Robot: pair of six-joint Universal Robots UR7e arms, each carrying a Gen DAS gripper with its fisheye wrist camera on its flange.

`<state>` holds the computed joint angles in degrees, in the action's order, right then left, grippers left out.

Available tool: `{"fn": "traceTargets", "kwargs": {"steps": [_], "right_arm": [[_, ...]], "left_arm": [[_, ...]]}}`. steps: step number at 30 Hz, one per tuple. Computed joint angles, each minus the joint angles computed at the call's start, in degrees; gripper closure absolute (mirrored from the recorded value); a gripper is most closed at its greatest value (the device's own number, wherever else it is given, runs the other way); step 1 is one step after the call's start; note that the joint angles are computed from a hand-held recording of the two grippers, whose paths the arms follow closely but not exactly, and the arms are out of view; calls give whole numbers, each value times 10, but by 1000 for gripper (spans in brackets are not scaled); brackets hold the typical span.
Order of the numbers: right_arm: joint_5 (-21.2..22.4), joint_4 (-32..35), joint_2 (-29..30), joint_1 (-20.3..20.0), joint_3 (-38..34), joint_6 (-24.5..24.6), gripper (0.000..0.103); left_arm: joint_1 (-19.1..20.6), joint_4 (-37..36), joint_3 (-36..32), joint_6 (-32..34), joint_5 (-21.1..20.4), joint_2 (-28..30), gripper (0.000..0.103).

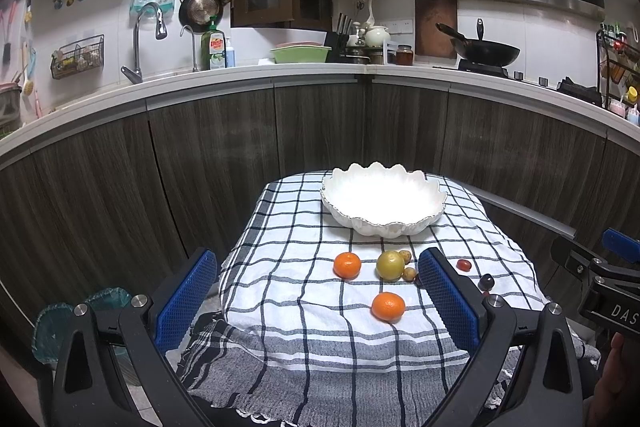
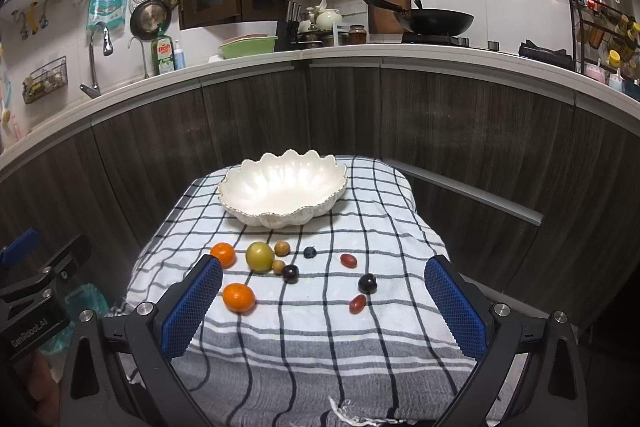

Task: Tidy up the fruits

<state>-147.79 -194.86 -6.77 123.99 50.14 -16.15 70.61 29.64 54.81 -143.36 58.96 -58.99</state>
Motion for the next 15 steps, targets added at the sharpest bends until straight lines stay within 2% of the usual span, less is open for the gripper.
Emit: {"fn": "traceTargets", "kwargs": {"steps": [9,15], "right_arm": [[2,6,-1,-2,2,6,0],[6,45,-8,-9,11,36,0]], "left_arm": [[-1,6,-3,2,-3,6,0],[0,20,-20,0,-14,20,0]]}}
